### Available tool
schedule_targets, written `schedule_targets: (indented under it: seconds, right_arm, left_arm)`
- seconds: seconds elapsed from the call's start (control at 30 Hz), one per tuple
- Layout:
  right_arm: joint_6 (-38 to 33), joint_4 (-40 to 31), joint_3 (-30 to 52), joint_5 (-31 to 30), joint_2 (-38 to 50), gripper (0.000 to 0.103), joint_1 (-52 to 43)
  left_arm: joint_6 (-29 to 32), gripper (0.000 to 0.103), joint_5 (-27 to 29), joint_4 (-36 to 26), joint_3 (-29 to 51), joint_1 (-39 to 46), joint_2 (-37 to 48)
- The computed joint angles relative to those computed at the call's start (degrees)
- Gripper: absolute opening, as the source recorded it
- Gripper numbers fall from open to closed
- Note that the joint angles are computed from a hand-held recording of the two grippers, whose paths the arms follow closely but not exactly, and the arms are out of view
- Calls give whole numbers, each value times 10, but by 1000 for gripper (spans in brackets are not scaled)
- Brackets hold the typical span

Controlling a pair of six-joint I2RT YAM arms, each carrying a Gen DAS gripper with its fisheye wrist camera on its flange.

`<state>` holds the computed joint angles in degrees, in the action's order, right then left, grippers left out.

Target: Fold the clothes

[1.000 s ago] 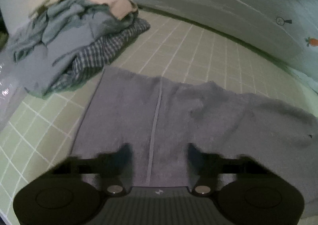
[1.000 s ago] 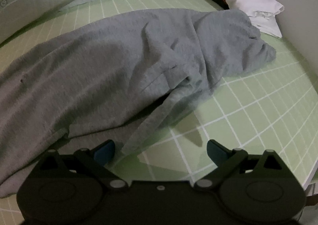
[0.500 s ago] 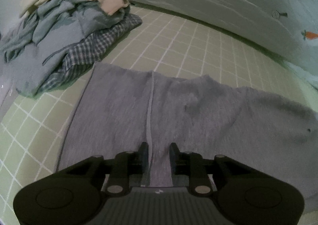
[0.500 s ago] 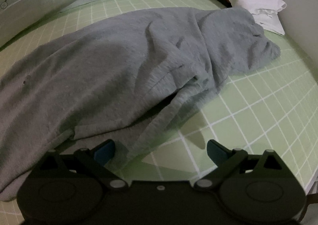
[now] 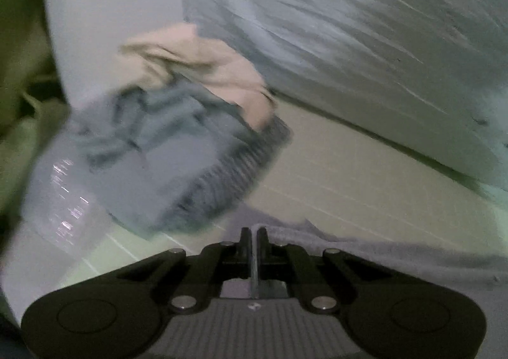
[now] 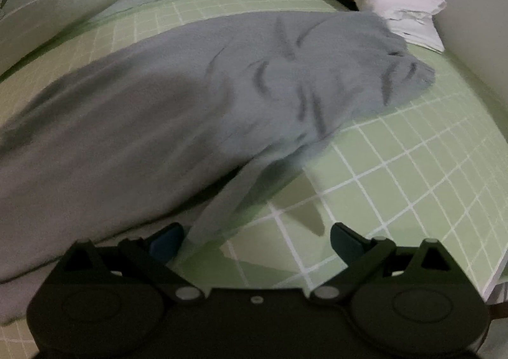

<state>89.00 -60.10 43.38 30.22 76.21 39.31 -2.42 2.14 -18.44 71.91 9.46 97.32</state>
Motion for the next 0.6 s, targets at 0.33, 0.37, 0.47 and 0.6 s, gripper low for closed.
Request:
schedule_targets:
  seconds: [0.33, 0.37, 0.47, 0.6]
  right_arm:
    - [-45, -49, 34, 51, 54, 100, -7]
    - [-54, -52, 37, 58, 59, 100, -13]
    - [-70, -64, 45, 83, 60, 100, -32]
    - [-51, -84, 48, 106, 47, 100, -45]
  left_arm:
    - [-12, 29, 35, -95, 42, 22, 68]
    - [-11, 30, 41, -99, 37, 22, 70]
    - [-9, 30, 35, -98, 19, 17, 71]
    - [-18, 28, 42, -87, 3, 21, 71]
